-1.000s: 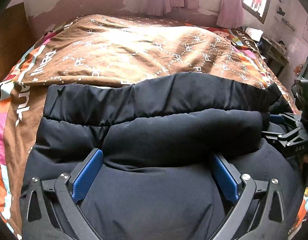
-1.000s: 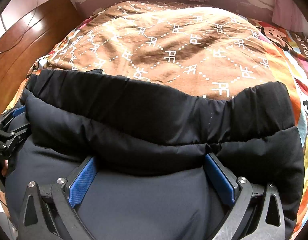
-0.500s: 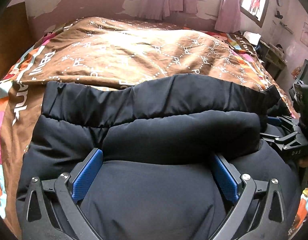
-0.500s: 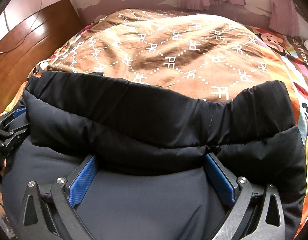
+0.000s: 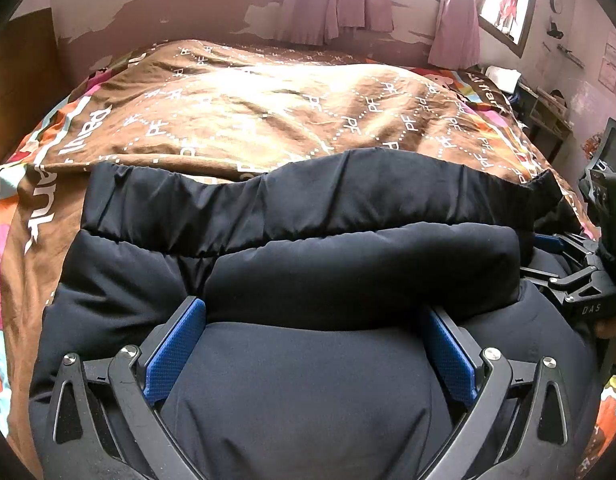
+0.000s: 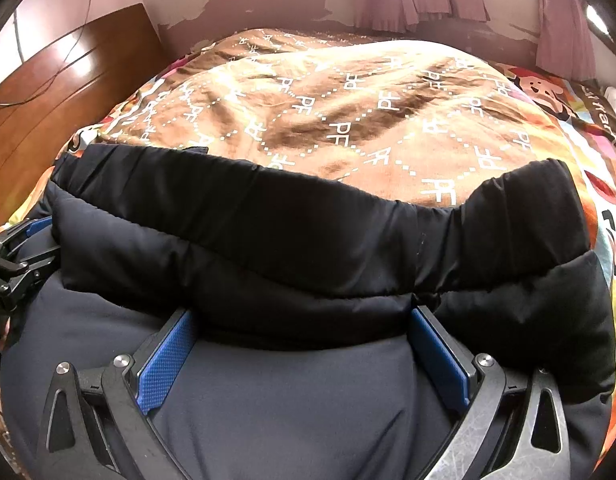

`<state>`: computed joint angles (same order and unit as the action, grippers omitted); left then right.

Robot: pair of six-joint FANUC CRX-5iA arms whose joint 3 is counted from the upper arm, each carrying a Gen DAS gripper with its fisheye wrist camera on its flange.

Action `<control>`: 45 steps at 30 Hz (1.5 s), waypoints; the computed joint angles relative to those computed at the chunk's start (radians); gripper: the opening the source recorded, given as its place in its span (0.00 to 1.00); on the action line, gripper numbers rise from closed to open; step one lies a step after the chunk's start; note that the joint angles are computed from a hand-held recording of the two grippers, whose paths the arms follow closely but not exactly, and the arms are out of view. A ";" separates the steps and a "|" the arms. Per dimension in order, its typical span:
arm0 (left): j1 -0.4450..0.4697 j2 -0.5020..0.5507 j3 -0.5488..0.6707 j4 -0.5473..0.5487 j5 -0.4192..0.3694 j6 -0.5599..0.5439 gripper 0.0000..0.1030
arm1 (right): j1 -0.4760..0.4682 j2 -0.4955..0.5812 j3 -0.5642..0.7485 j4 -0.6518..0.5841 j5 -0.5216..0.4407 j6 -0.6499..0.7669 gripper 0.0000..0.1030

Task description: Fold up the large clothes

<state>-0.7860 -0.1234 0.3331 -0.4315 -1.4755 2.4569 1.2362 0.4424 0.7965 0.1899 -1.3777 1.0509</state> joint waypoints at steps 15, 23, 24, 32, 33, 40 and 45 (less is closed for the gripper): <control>-0.089 0.001 0.058 -0.089 -0.052 0.044 0.99 | 0.026 -0.145 -0.181 0.029 0.143 -0.030 1.00; -0.260 -0.020 0.124 -0.293 -0.218 0.130 0.99 | 0.025 -0.294 -0.296 0.087 0.127 0.020 1.00; -0.270 -0.034 0.122 -0.303 -0.235 0.138 0.99 | 0.016 -0.310 -0.307 0.092 0.119 0.022 1.00; -0.198 -0.163 0.020 -0.210 -0.290 0.169 0.99 | -0.125 -0.395 -0.366 -0.053 0.105 -0.060 1.00; -0.180 -0.184 -0.002 -0.185 -0.277 0.176 0.99 | -0.145 -0.398 -0.369 -0.092 0.111 -0.058 1.00; 0.003 -0.346 -0.199 0.053 -0.099 0.197 0.99 | -0.233 -0.358 -0.331 -0.341 0.067 0.038 1.00; 0.222 -0.461 -0.377 0.316 0.080 0.102 0.99 | -0.246 -0.362 -0.349 -0.369 0.087 0.044 1.00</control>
